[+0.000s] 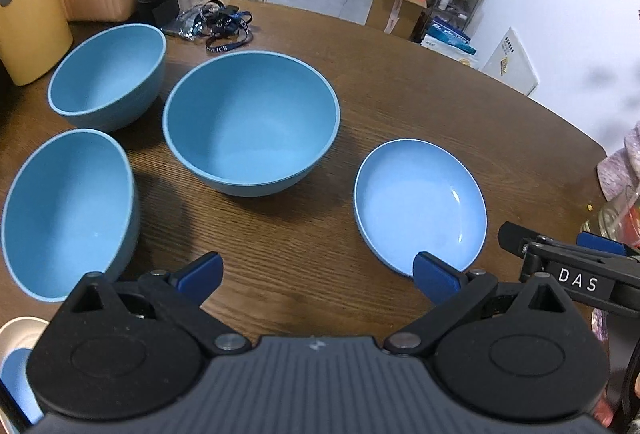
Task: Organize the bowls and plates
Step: 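Close both grippers on the rim of the second shallow light-blue plate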
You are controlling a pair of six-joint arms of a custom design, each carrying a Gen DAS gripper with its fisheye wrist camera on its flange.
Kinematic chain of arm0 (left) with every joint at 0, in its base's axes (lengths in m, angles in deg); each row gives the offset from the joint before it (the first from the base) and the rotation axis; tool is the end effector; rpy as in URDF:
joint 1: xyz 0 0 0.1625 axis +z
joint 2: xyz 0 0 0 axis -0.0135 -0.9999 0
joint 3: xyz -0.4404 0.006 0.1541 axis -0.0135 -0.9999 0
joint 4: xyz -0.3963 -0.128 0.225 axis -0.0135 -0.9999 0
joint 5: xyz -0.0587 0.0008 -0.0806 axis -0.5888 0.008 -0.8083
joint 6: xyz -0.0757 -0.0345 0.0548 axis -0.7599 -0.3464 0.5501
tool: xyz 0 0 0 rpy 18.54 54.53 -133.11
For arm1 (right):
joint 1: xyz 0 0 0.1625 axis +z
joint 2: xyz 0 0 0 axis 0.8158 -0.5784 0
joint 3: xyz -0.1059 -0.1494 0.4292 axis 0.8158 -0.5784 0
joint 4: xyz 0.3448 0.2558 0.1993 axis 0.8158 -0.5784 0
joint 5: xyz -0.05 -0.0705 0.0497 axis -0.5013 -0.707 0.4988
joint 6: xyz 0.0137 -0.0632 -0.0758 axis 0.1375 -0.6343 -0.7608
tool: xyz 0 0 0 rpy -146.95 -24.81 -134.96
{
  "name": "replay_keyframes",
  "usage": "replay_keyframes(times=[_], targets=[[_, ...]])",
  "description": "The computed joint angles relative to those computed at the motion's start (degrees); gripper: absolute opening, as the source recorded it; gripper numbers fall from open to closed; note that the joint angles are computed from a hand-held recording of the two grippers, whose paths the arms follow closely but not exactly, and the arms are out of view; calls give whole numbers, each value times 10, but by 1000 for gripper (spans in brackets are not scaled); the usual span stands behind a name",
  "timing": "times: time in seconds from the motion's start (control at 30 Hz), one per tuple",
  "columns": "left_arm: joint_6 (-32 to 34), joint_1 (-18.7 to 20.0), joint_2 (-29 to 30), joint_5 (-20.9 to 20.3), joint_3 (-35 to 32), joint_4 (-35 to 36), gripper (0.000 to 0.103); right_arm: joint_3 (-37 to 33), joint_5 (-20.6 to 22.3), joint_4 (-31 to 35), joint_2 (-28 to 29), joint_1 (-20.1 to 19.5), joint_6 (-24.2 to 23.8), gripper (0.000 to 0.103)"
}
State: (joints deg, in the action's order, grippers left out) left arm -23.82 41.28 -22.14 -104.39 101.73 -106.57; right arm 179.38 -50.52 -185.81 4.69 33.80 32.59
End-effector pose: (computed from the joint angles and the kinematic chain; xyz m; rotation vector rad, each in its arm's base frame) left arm -0.3969 -0.6213 0.0274 -0.4448 2.1998 -0.8684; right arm 0.0762 -0.7463 0.3211 0.8611 -2.3893 0.4508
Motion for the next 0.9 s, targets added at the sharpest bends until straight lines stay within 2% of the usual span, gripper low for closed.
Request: replay_keyframes(times=[0.5,0.6,0.8,0.9], targets=[[-23,39,46,-15,-47,-11,101,-89,1,53,72,-12,22,103],[-19,46,52,-21,-53,-18,95,-99,-6,56,83,-12,19,101],[-11,59,61,-35,-62,-32,80,-119,-4,74,101,-15,27,91],[-14,64,62,-40,-60,-44,73,-127,-4,82,108,-16,28,80]])
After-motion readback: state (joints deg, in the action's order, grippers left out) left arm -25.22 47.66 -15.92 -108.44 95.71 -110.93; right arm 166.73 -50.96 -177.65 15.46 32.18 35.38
